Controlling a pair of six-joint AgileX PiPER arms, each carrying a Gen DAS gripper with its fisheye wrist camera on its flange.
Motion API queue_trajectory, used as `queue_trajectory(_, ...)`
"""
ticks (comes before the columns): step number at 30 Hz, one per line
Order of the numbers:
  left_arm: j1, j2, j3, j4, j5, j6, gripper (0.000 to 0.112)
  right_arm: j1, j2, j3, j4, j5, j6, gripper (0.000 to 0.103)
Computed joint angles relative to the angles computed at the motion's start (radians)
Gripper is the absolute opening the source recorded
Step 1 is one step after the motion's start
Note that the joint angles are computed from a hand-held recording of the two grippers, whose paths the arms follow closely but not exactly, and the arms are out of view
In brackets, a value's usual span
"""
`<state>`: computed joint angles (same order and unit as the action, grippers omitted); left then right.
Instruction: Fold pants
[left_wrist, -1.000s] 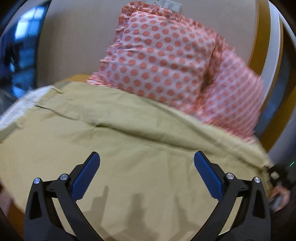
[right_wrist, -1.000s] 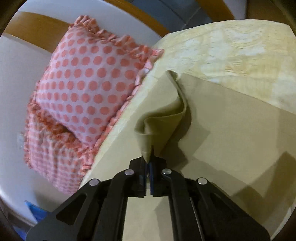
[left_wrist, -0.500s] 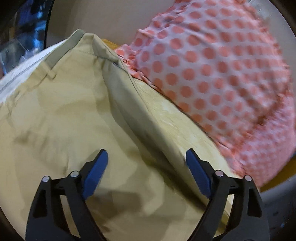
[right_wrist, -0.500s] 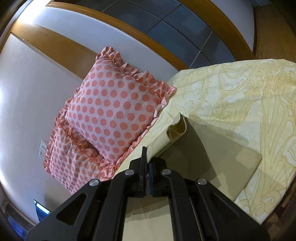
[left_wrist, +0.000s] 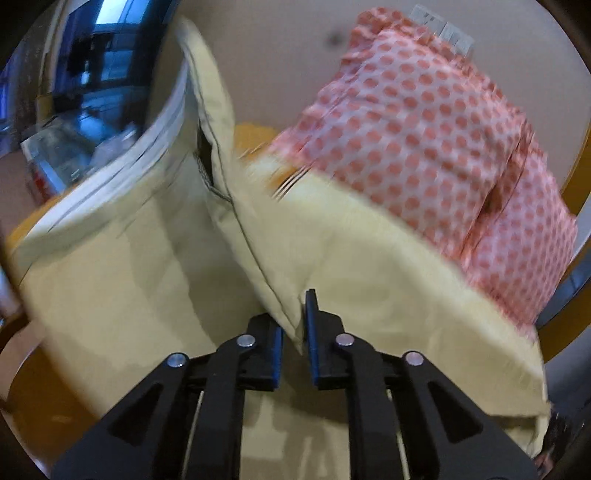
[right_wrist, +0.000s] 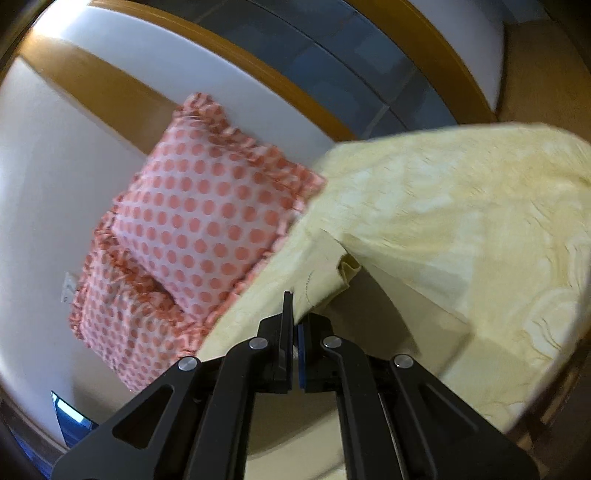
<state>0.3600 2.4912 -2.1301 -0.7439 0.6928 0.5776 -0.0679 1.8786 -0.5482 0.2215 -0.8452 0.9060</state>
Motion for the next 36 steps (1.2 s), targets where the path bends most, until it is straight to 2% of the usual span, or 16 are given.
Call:
queue_trajectory(5, 0.090, -0.069, 0.252, -0.146, 0.007, 0.177, 0.012, -0.008, 0.028, 0.043, -0.015, -0.041, 0.037, 0.002)
queue_trajectory(12, 0.106, -0.119, 0.352, -0.209, 0.009, 0.338, 0.008, 0.035, -0.010, 0.120, 0.095, -0.051, 0.011, 0.002)
queue_trajectory(15, 0.124, -0.106, 0.349, -0.235, 0.042, 0.379, 0.007, 0.049, -0.022, 0.122, 0.131, -0.013, -0.019, 0.002)
queue_trajectory(17, 0.125, -0.102, 0.348, -0.247, 0.045, 0.411, 0.009, 0.061, -0.043, 0.101, 0.178, 0.063, -0.092, 0.002)
queue_trajectory(19, 0.129, -0.120, 0.381, -0.273, 0.034, 0.469, 0.013, 0.095, -0.089, 0.104, 0.300, 0.121, -0.185, 0.012)
queue_trajectory(21, 0.142, -0.158, 0.444, -0.333, 0.033, 0.566, 0.036, 0.133, -0.126, 0.129, 0.411, 0.099, -0.240, 0.061)
queue_trajectory(22, 0.149, -0.185, 0.488, -0.376, 0.021, 0.629, 0.044, 0.165, -0.137, 0.146, 0.495, 0.060, -0.281, 0.070)
queue_trajectory(23, 0.158, -0.220, 0.550, -0.445, 0.012, 0.727, 0.051, 0.182, -0.140, 0.154, 0.540, 0.038, -0.310, 0.069)
queue_trajectory(25, 0.171, -0.269, 0.629, -0.539, 0.014, 0.857, 0.052, 0.162, -0.132, 0.148, 0.508, 0.062, -0.310, 0.061)
queue_trajectory(26, 0.186, -0.295, 0.671, -0.605, 0.043, 0.943, 0.052, 0.149, -0.107, 0.141, 0.454, 0.065, -0.262, 0.054)
queue_trajectory(28, 0.203, -0.331, 0.722, -0.693, 0.089, 1.045, 0.055, 0.170, -0.076, 0.131, 0.466, 0.023, -0.280, 0.051)
queue_trajectory(30, 0.215, -0.360, 0.768, -0.794, 0.148, 1.155, 0.070, 0.179, -0.037, 0.116, 0.417, -0.008, -0.256, 0.041)
queue_trajectory(32, 0.202, -0.370, 0.784, -0.866, 0.139, 1.227, 0.077, 0.208, -0.013, 0.105, 0.431, -0.041, -0.286, 0.040)
queue_trajectory(33, 0.190, -0.362, 0.770, -0.869, 0.115, 1.224, 0.078, 0.212, 0.005, 0.100, 0.410, -0.063, -0.282, 0.032)
queue_trajectory(35, 0.159, -0.315, 0.699, -0.829, 0.058, 1.147, 0.078, 0.248, 0.028, 0.090, 0.469, -0.101, -0.320, 0.025)
queue_trajectory(36, 0.147, -0.284, 0.654, -0.794, 0.030, 1.088, 0.078, 0.267, 0.048, 0.095, 0.496, -0.150, -0.341, 0.008)
